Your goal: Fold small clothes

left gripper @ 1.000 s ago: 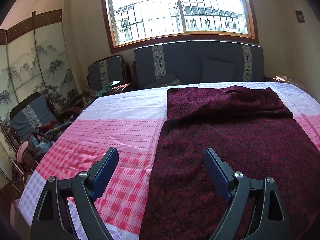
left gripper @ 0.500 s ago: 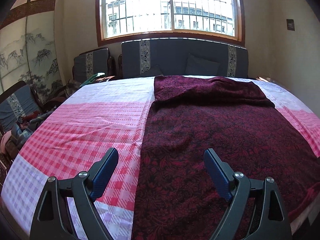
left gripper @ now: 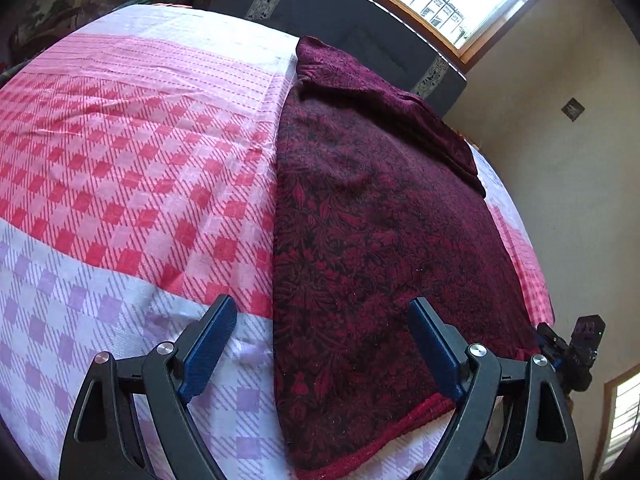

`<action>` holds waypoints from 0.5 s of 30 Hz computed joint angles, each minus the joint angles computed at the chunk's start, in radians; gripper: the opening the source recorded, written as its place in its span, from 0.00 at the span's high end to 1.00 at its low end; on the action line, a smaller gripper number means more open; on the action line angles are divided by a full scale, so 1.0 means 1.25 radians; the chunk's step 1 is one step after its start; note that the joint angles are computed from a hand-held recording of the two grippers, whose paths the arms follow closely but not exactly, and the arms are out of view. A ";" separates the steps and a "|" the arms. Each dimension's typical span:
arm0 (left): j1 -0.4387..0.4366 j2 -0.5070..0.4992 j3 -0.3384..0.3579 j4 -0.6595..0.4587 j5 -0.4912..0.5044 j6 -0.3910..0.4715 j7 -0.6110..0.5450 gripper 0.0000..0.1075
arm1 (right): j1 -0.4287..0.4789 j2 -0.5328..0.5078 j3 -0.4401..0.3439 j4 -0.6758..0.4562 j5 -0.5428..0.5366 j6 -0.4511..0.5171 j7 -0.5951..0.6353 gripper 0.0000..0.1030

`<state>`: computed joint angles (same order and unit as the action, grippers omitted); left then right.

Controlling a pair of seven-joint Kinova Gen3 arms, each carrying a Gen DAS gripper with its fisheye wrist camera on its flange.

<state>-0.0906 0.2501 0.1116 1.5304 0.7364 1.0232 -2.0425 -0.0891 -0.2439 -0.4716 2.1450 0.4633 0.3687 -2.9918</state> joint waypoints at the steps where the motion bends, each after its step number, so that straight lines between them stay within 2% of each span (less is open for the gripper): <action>1: -0.023 0.006 0.017 0.000 0.013 0.014 -0.011 0.19 | -0.026 -0.007 0.037 0.014 -0.023 -0.028 0.019 0.32; 3: -0.032 0.018 0.007 -0.005 0.049 0.059 -0.037 0.19 | -0.073 -0.020 0.111 0.048 -0.088 -0.092 0.073 0.31; 6: -0.070 0.048 0.018 -0.005 0.129 0.144 -0.077 0.20 | -0.172 -0.026 0.222 0.070 -0.177 -0.141 0.171 0.31; 9: -0.092 0.069 0.026 0.014 0.192 0.204 -0.132 0.20 | -0.283 -0.021 0.330 0.094 -0.275 -0.206 0.267 0.37; 12: -0.089 0.063 0.020 0.030 0.211 0.211 -0.171 0.20 | -0.391 -0.015 0.438 0.083 -0.346 -0.191 0.354 0.48; 13: -0.096 0.066 0.018 0.033 0.232 0.221 -0.181 0.20 | -0.423 -0.015 0.471 0.083 -0.357 -0.189 0.363 0.54; 15: -0.105 0.071 0.014 0.050 0.271 0.227 -0.199 0.20 | -0.441 -0.008 0.501 0.072 -0.379 -0.156 0.371 0.72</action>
